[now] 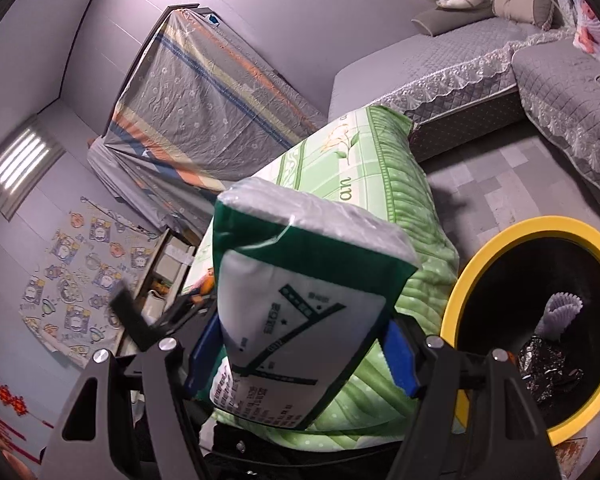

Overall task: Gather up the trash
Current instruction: 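Lower the tissue pack and orange peel into the yellow bin and release both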

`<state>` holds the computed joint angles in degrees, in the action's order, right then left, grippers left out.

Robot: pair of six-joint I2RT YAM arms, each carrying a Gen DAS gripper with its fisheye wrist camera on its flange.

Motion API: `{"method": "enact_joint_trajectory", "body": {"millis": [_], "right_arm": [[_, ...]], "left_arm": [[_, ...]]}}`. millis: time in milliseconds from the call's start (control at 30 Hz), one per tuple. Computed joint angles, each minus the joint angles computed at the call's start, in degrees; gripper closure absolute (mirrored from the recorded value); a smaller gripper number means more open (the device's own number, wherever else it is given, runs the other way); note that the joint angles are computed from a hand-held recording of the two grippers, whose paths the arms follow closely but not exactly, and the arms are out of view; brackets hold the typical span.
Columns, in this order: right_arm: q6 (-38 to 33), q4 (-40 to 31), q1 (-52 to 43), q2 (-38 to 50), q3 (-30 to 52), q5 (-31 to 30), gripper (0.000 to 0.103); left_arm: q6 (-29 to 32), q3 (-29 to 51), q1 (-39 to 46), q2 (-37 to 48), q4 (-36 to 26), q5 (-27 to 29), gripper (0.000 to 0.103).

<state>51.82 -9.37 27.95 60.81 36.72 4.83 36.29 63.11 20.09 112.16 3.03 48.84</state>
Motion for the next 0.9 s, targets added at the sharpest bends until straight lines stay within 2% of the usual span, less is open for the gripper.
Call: {"method": "enact_joint_trajectory", "body": {"millis": [200, 300, 400, 633, 900], "right_arm": [[1.58, -2.19, 2.50, 0.78, 1.27, 3.65, 0.037], [2.25, -2.75, 3.17, 0.19, 1.01, 5.16, 0.037], [3.07, -3.10, 3.16, -1.06, 0.02, 6.25, 0.037], [3.96, -5.69, 1.01, -6.82, -3.36, 8.58, 0.037], [4.25, -12.19, -3.62, -18.15, -8.14, 12.11, 0.037]], "left_arm": [[-1.22, -4.96, 5.83, -5.88, 3.29, 5.61, 0.072], [-0.97, -4.68, 7.21, -7.31, 0.52, 8.20, 0.072], [-1.73, -6.65, 7.22, -9.56, 2.01, 8.96, 0.072], [-0.91, -10.25, 3.95, -14.57, 0.98, 10.35, 0.072], [-1.98, -13.17, -4.42, -18.63, 1.91, 7.97, 0.072]]}}
